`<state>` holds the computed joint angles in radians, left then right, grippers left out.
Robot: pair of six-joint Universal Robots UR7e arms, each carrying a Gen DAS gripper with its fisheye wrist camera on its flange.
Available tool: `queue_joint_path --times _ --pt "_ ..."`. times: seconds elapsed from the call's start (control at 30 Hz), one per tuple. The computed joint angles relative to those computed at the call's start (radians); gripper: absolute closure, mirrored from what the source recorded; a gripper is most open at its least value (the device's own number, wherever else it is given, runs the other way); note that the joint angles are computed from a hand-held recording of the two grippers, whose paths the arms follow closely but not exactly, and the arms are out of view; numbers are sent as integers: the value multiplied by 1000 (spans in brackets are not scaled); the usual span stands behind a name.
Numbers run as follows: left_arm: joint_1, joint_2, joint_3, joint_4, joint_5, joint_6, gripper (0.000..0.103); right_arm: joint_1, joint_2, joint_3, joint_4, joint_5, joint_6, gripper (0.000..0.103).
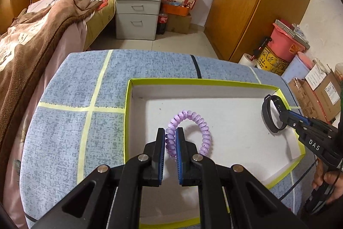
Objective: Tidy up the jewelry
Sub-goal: 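Carry the black band and lilac coil tie into the green box with both tools, then open both tools to release the band and coil tie in the box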
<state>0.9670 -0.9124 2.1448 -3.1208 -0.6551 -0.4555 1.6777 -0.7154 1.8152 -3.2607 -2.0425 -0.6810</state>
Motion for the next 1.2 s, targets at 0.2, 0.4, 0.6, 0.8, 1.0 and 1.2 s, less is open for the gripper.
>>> queue_joint_path --times 0.2,0.4,0.6,0.8,1.0,1.2 --pt "12 1 -9 21 -18 -15 93 1 12 -14 0 -15 -12 87" --pt "15 1 -16 30 -26 -14 92 3 21 -17 -4 -24 -19 87" --pt "12 1 -11 23 -19 -10 80 5 21 -15 -14 -25 -23 87" --pt "-4 -13 12 -13 -8 -21 63 7 7 2 -29 -14 -21 84" --pt "-30 -38 47 -18 8 -50 63 8 -25 41 -45 21 -8 65" --pt "-82 -74 117 -42 36 -85 56 14 -68 104 -75 54 -3 64"
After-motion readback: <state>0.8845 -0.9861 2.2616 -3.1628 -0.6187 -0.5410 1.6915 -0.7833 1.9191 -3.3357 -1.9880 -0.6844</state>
